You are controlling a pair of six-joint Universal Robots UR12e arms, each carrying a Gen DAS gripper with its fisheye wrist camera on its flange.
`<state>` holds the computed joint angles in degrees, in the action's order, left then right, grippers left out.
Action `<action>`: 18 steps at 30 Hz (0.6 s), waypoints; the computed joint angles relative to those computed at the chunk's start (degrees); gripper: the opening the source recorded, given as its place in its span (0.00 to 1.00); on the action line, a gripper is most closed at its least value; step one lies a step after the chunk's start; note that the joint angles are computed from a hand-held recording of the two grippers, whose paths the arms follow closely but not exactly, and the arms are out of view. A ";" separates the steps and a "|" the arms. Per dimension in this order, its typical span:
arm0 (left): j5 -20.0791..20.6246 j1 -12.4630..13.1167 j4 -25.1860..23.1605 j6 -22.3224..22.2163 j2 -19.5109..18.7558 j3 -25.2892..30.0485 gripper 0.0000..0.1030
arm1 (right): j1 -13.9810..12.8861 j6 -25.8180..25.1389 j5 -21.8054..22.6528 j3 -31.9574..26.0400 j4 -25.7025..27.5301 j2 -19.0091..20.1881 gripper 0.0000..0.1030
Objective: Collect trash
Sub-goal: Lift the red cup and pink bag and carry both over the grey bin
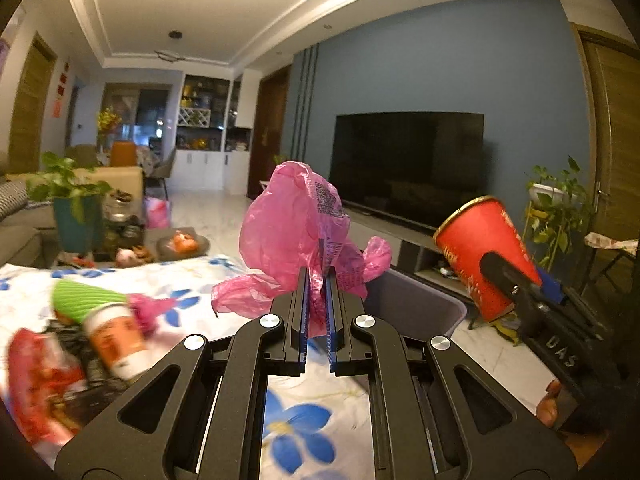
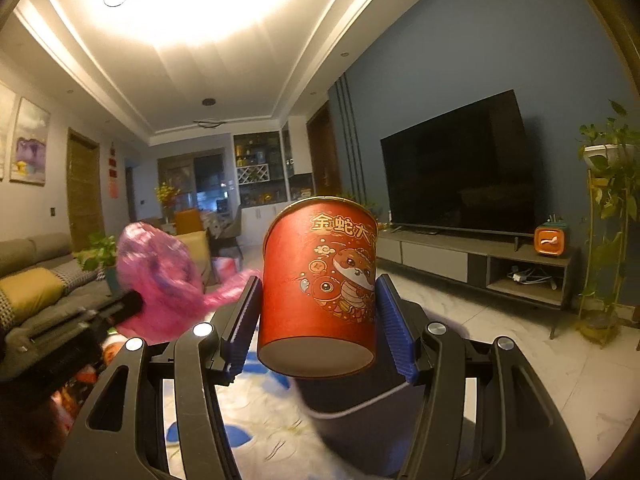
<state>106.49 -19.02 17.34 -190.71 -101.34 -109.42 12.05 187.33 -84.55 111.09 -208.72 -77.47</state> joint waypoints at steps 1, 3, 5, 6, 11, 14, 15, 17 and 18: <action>-0.67 0.16 -0.70 -0.25 -0.79 0.99 0.07 | -0.10 0.08 -0.17 -0.32 0.01 0.32 0.55; -2.09 0.62 -1.39 -0.41 -2.19 2.64 0.07 | -0.37 0.34 -0.40 -0.99 0.19 0.96 0.55; -2.70 0.74 -2.13 -0.39 -3.33 3.96 0.07 | -0.76 0.53 -0.47 -1.66 0.17 1.65 0.55; -3.23 0.79 -2.53 -0.37 -3.89 4.52 0.07 | -0.88 0.65 -0.41 -1.95 0.08 1.99 0.55; -4.45 1.08 -4.13 0.48 -6.07 6.65 0.07 | -1.58 1.19 -0.19 -2.97 1.01 2.81 0.55; -5.02 1.08 -4.60 0.61 -7.05 7.56 0.07 | -1.75 1.20 -0.33 -3.69 1.75 3.19 0.55; -5.41 1.19 -4.76 0.82 -7.41 7.87 0.07 | -1.80 1.30 -0.38 -3.81 1.86 3.37 0.55; -5.35 0.86 -5.09 0.99 -7.97 8.69 0.07 | -1.82 1.58 -0.60 -3.97 2.15 3.44 0.55; -5.70 0.99 -5.22 0.94 -8.31 8.98 0.07 | -1.92 1.71 -0.44 -4.27 2.53 3.50 0.55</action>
